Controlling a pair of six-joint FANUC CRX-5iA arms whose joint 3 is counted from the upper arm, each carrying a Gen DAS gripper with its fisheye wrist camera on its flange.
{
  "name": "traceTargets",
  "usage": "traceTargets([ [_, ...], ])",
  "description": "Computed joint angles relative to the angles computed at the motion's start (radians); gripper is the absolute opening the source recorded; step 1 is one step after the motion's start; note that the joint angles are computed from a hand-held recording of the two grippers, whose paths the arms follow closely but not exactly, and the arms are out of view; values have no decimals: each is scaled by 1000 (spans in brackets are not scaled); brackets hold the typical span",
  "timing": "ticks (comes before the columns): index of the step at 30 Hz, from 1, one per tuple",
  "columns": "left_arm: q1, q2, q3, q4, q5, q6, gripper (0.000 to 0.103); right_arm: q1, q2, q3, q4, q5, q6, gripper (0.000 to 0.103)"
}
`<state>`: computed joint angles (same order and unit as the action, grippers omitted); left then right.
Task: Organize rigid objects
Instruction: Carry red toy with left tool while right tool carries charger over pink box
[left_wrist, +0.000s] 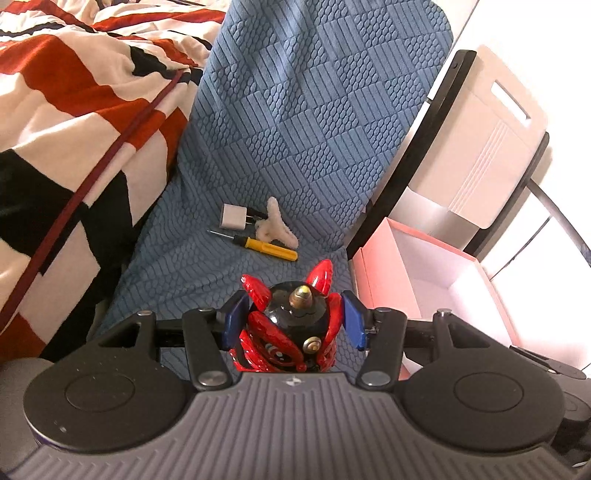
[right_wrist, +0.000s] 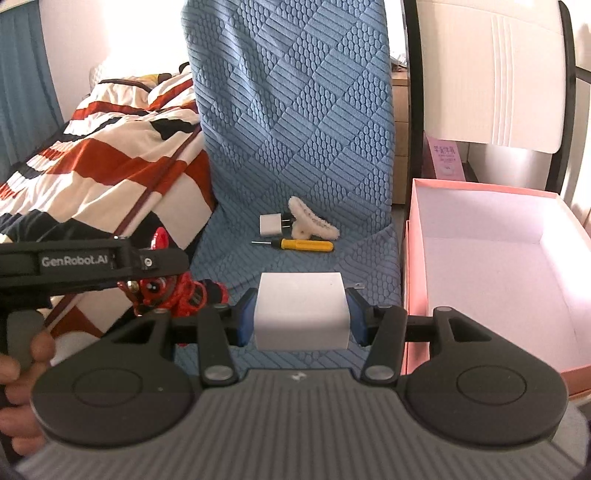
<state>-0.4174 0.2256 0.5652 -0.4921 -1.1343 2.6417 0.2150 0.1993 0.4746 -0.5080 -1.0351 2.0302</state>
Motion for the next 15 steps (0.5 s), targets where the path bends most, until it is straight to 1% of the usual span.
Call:
traceTargets([
  [5,-11,15,23,5,-4,-8,60,-13,-5,-1,-7,-5,2,53],
  [11,-25,61,88,15,3,-32,60,-36,-12,-1,5,10,-8,53],
  [15,-24,106,142,51,16,-56,60,-64,-14,3,-3,24,-7,53],
])
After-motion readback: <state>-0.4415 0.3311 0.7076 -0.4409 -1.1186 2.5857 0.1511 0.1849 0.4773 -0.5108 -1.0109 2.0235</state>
